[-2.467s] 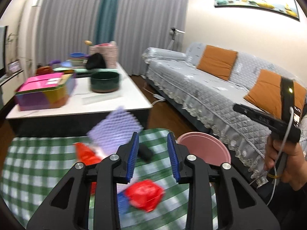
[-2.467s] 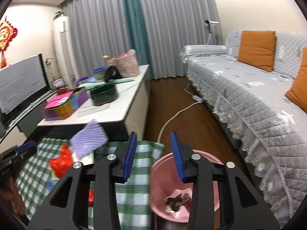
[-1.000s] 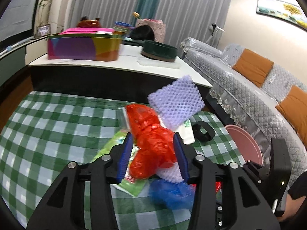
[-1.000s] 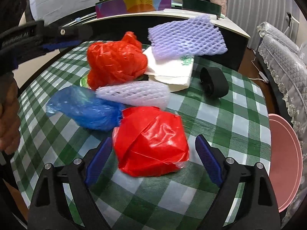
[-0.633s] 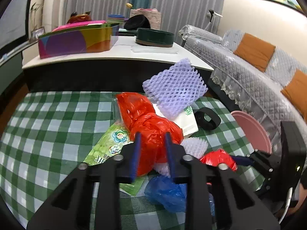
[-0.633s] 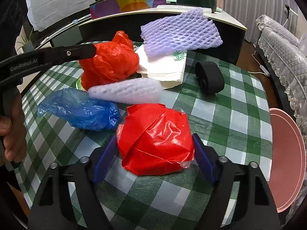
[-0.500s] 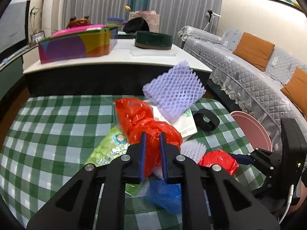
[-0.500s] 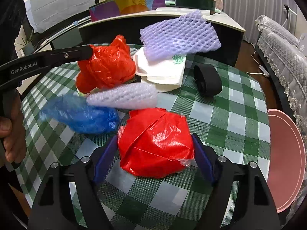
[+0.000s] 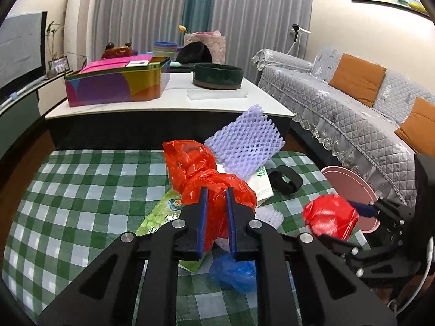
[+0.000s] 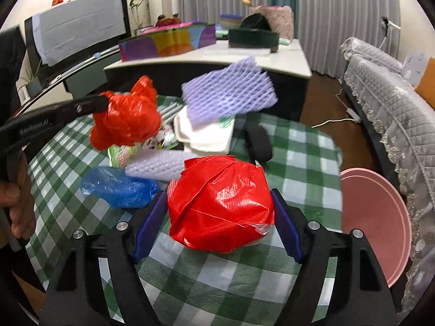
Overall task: Collect trash
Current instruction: 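Carry both plastic bags over the pink bin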
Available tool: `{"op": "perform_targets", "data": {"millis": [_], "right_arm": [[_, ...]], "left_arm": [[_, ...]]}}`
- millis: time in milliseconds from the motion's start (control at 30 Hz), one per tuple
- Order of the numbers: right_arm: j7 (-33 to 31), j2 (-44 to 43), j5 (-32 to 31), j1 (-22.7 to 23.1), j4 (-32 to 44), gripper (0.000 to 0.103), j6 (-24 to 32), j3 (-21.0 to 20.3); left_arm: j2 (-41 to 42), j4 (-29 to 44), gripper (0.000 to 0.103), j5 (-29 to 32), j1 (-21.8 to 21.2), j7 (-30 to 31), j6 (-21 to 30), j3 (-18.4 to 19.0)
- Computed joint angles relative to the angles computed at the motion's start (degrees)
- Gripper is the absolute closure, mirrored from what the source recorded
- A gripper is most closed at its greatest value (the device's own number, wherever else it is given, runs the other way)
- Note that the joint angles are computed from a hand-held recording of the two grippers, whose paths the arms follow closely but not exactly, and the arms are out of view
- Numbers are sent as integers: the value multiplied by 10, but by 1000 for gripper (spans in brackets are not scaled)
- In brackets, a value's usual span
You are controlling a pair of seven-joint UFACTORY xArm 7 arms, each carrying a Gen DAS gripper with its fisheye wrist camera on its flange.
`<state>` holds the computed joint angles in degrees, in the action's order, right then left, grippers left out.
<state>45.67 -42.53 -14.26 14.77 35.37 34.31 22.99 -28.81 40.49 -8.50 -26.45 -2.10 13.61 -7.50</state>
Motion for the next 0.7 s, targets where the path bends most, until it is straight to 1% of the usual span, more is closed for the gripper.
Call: {"op": "perform_targets", "data": {"millis": [167,400,700], "right_arm": [[17,-44,-8,-16,-3,28,15,2],[20,-115,-3,-31,-13,28,44,-7],[6,-202,5,-60,-12,28,97,-18]], "left_arm": [[-9,-5,90,5,2,-8,1,-7],[-28,-14,90,20,3,-29,-1,-25],[-36,-13,90,31,-16,-39,-4,-36]]}}
